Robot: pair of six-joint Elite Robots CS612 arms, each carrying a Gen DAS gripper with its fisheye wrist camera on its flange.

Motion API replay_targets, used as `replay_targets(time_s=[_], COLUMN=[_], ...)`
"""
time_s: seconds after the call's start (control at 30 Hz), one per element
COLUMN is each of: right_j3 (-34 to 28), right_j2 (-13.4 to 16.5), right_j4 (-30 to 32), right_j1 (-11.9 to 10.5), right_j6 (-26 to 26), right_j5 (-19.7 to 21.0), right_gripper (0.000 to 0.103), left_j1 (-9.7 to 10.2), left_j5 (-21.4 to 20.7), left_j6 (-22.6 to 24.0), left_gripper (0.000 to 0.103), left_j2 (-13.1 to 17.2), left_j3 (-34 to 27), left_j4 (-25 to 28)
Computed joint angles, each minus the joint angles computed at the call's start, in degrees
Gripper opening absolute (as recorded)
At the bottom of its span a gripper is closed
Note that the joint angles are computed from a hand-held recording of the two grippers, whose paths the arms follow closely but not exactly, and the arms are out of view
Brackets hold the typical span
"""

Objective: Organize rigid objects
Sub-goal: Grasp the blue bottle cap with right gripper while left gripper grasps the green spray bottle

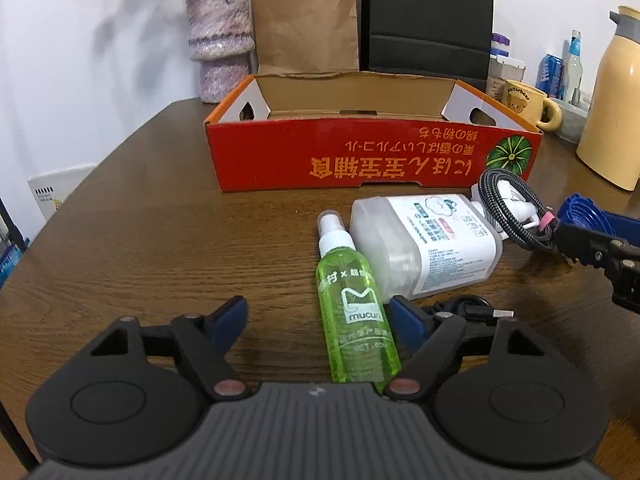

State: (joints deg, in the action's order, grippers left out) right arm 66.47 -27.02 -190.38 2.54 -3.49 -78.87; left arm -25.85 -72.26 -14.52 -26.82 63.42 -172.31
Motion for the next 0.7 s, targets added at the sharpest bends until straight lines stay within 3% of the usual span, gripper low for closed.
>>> replay_targets(time_s=[0.13, 0.23, 0.27, 0.7], right_j3=[0.0, 0.0, 0.0, 0.5], right_j2=[0.0, 0.1, 0.1, 0.0], right_j4=[0.4, 0.6, 0.7, 0.5], right_j1=[0.2, 0.2, 0.2, 0.7], right_j6=[-0.5, -0.3, -0.3, -1.8], right_j5=[-0.5, -0.8, -1.0, -2.3], right_gripper=[0.053, 0.053, 0.053, 0.053], left_j1=[0.09, 0.22, 0.28, 0.59], left_j5=[-1.0, -1.6, -2.0, -1.6], left_j6=[0.3, 0.0, -0.2, -2.0], left_gripper=[0.064, 0.044, 0.032, 0.032], left_j2=[0.3, 0.2, 0.2, -0.7], left_j3=[0.1, 0.6, 0.8, 2.9], left_j4=[-1.2, -2.8, -3.4, -6.1])
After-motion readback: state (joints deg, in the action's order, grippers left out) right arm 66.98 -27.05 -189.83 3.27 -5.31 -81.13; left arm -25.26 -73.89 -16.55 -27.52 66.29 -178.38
